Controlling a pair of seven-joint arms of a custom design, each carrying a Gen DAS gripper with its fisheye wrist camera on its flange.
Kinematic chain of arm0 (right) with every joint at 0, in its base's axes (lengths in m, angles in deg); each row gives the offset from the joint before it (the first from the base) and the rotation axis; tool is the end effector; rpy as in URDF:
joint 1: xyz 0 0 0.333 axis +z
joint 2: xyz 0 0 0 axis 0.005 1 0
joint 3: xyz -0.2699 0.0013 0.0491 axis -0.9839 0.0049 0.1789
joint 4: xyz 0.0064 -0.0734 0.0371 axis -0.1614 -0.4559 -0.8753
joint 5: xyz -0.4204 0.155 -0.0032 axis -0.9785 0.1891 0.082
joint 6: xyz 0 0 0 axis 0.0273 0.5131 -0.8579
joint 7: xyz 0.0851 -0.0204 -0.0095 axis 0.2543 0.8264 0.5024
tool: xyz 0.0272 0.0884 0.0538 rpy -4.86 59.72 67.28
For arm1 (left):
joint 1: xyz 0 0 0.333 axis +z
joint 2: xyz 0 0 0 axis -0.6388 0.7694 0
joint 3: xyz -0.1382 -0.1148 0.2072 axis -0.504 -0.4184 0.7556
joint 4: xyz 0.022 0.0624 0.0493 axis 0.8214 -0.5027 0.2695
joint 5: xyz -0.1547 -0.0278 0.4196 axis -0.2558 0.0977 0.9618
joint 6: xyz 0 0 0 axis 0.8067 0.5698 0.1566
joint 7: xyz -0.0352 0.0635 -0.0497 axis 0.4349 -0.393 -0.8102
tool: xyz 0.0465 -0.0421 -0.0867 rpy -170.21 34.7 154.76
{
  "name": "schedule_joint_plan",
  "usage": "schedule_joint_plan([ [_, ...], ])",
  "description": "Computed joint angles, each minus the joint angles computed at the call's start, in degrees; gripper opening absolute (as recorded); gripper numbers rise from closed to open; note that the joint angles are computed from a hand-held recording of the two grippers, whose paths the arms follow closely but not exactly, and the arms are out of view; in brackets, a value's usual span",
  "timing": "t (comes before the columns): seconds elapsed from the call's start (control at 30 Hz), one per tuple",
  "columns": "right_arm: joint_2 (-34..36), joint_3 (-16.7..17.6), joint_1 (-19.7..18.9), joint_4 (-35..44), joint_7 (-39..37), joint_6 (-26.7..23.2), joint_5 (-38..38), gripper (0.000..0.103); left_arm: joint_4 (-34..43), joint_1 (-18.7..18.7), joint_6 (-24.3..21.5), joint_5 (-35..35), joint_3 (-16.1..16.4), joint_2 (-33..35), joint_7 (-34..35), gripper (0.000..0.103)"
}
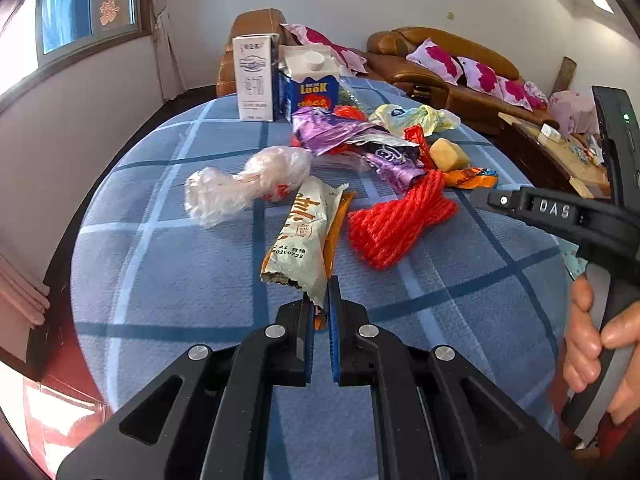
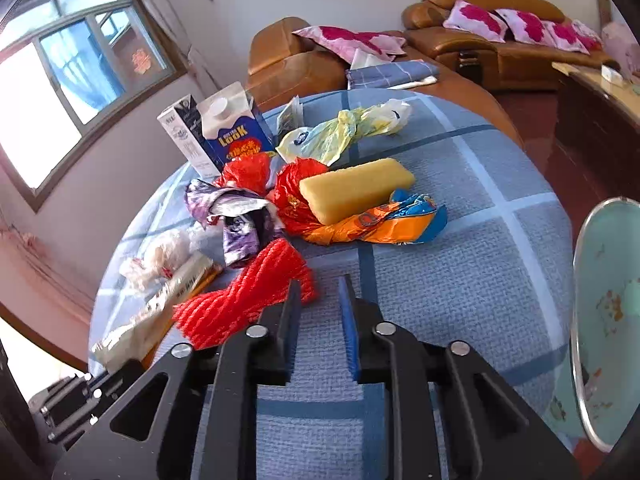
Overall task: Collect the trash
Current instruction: 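Grasp the beige snack wrapper with the left tool while the right tool grasps the red mesh net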
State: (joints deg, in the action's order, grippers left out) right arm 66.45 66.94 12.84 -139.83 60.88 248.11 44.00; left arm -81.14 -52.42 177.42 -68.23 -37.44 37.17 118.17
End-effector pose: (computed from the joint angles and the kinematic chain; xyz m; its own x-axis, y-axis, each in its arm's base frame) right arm 0.5609 0.1829 0.4982 -0.2066 -0.9035 -0.3754 -0.6561 0.4126 -0.6319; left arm 0.5756 -0.2795 0.4976 -0.4041 -0.9136 0.0461 -0.6846 0.2686 -0.6776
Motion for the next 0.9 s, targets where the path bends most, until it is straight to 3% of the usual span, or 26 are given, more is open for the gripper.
schedule_joint_plan([
  [0.03, 0.44, -0.10, 0.21, 0.58, -0.26, 0.01, 0.49, 0.030, -0.75, 0.04, 0.13, -0.80, 0.21, -0.91, 0.44, 0.005],
  [0.1, 0.57, 0.17, 0.63, 1.28, -0.18, -0.47, 1.01, 0.057, -2.34, 0.12, 0.91, -2.21, 0.47, -2.74, 1.36, 0.005],
  [0.4, 10.31, 0.59, 2.72, 11.62, 3.89, -5.99, 5.62, 0.059, -6.51, 2.07, 3.89, -2.38, 0.53, -7.19, -0.43, 0.004],
  [0.47, 12.21, 0.87, 2.87, 14.21, 8.37, -7.76, 0.29, 0.055, -6.99, 2.06, 3.91, -3.13, 0.72, -7.58, -0.01, 0.004],
  [0.5, 13.02, 0.82, 3.14, 15.43, 7.96, -8.76, -0.37, 0.037, -7.14, 2.09, 3.97, -3.37, 0.77, -7.68, 0.17, 0.004],
  [0.6, 13.30, 0.48, 3.59, 15.22, 5.59, -7.26, 0.90, 0.022, -7.92, 2.02, 4.32, -4.73, 1.13, -8.41, 1.19, 0.004],
  [0.73, 10.60, 0.26, 3.64, 12.25, 4.87, -5.86, 0.60, 0.018, -8.29, 2.66, 4.95, -4.25, 0.63, -8.94, 0.45, 0.004],
  [0.9, 3.87, 0.75, 2.36, 6.11, 8.12, -4.84, -5.02, 0.018, -8.72, 2.84, 5.67, -3.26, 0.01, -9.80, -0.52, 0.004],
])
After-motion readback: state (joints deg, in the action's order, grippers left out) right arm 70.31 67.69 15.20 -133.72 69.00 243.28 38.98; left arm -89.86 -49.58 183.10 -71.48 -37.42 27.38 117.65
